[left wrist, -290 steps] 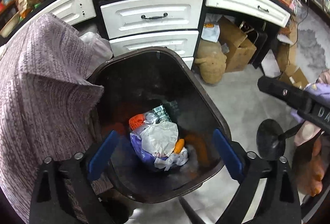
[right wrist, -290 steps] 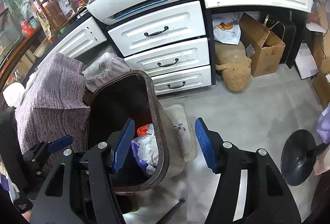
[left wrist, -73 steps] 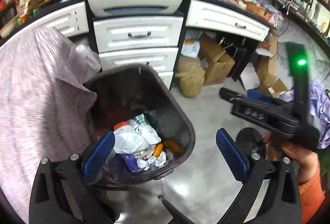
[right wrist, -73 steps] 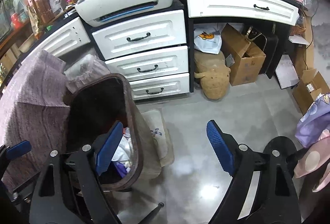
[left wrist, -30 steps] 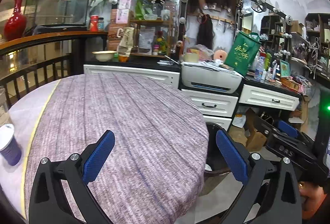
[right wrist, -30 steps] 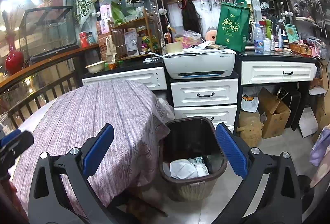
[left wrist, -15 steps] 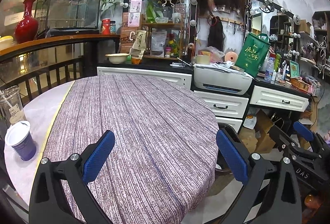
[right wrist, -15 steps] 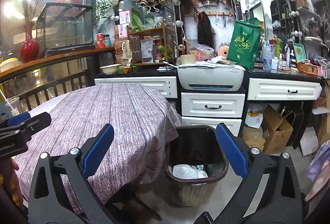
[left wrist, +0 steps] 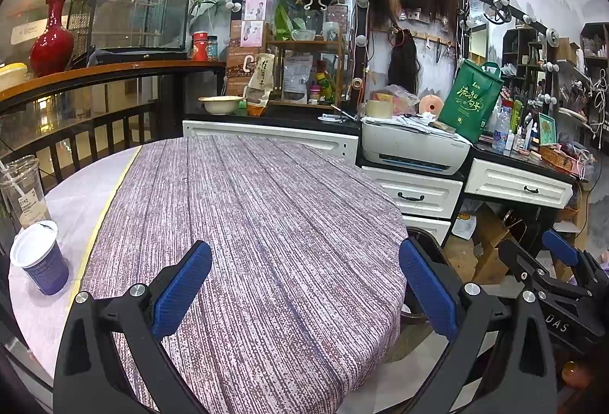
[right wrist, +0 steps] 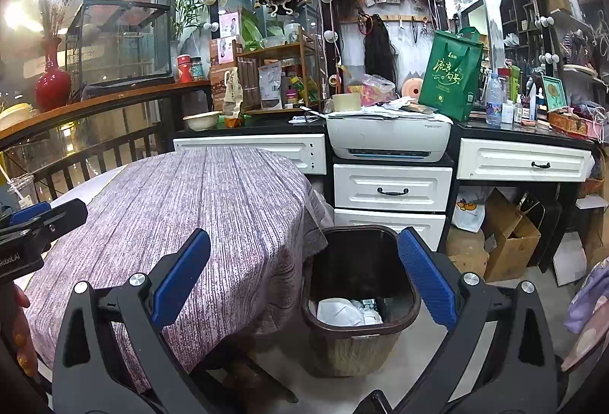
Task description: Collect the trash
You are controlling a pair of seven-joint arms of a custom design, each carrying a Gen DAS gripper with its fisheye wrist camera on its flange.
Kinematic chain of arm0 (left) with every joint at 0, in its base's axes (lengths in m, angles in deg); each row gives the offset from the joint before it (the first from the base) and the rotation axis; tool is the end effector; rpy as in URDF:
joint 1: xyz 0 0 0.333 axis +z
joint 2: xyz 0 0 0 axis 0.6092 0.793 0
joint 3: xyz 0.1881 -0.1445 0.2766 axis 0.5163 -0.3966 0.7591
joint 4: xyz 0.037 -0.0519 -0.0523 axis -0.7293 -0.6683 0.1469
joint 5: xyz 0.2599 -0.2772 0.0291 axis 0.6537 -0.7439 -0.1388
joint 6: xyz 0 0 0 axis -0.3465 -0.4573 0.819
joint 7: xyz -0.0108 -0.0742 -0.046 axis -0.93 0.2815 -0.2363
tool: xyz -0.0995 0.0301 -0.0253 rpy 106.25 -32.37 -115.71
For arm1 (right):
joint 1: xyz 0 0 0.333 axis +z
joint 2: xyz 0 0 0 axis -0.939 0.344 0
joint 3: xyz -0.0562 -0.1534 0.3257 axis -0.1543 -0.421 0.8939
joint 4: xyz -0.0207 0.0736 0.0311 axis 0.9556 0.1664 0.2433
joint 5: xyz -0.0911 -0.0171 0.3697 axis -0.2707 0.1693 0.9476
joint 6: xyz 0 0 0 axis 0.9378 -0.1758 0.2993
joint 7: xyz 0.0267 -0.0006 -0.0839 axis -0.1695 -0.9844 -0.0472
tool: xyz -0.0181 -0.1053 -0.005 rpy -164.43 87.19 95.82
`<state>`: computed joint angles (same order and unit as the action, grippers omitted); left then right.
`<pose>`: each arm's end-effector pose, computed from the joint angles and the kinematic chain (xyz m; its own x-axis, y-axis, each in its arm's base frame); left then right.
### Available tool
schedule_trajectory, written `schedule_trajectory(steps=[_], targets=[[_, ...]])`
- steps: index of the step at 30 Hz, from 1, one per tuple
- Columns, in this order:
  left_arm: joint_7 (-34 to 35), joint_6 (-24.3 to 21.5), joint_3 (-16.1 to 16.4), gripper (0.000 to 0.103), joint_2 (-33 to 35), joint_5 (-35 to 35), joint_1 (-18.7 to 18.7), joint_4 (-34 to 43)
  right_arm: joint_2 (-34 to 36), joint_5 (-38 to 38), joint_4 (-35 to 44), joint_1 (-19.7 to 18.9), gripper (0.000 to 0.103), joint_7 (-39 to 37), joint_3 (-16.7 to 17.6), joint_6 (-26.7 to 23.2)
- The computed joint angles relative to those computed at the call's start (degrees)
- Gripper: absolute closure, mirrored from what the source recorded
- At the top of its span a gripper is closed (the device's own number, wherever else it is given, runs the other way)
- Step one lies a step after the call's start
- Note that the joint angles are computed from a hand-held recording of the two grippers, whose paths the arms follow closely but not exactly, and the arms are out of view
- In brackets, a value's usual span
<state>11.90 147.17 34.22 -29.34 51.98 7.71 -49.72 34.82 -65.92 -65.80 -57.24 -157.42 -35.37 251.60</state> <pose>0.6345 -0.1286 0.6092 -0.1136 -0.9922 0.0516 -0.3932 -0.0028 -0.9195 0.6040 0.1813 0.6031 -0.0180 -0.9965 -0.0819 -0.3330 0.0832 -0.9393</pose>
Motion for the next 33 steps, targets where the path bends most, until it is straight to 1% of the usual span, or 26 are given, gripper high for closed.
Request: schedule_trajectory(steps=[2,4,7,9,12,14,17,20,22,25,26,30,31,33], targets=[[-0.1,-0.4,-0.2,0.006,0.0,0.1,0.2,0.2,0.0,-0.1,0.1,0.0,0.006,0.0,0.0,0.0],[-0.9,-0.6,0.4,0.006,0.1,0.9,-0.3,0.3,0.0,0.1,0.1,0.0,0.006,-0.1,0.0,0.0],[-1.4,-0.7,-0.2,0.006,0.0,1.6,0.3,0.2,0.1,1.0,0.0,-0.1,0.006,-1.0,0.0,0.1],[-2.3,-0.6,0.5,0.006,0.0,2.3,-0.3,0.2,0.2,2.1,0.0,-0.1,0.006,-2.2,0.0,0.1],[-2.7,-0.8,-0.3,0.006,-0.1,2.8,0.6,0.2,0.3,2.2,0.1,0.1,0.006,-2.5,-0.2,0.2],[-3.4,-0.7,0.4,0.006,0.0,3.7,0.0,0.2,0.2,1.8,0.2,0.2,0.006,-2.1,-0.3,0.2],[-4.1,-0.9,0.6,0.006,0.0,4.5,0.0,0.3,0.2,2.2,0.1,0.2,0.006,-2.4,-0.3,0.2],[-4.5,-0.7,0.1,0.006,0.0,4.9,0.6,0.3,0.2,2.3,0.0,0.3,0.006,-2.6,-0.3,0.2],[-5.0,-1.0,0.7,0.006,0.0,5.4,0.1,0.4,0.2,2.0,0.0,0.3,0.006,-2.3,-0.4,0.1],[-5.3,-1.1,-0.1,0.006,0.0,5.8,0.9,0.5,0.2,2.0,0.1,0.3,0.006,-2.5,-0.3,0.1],[-5.9,-1.2,0.7,0.006,0.1,6.4,0.2,0.6,0.2,2.2,0.1,0.3,0.006,-2.9,-0.3,0.0],[-11.6,-2.0,8.5,0.006,0.6,11.0,-6.2,0.8,0.3,2.2,0.2,0.4,0.006,-2.9,-0.3,-0.2],[-13.8,-2.4,10.9,0.006,0.8,12.7,-8.2,1.0,0.3,2.3,0.2,0.4,0.006,-3.0,-0.3,-0.3],[-16.7,-4.0,13.1,0.006,1.2,15.2,-9.9,1.9,0.4,2.4,0.3,0.4,0.006,-3.1,-0.4,-0.3]])
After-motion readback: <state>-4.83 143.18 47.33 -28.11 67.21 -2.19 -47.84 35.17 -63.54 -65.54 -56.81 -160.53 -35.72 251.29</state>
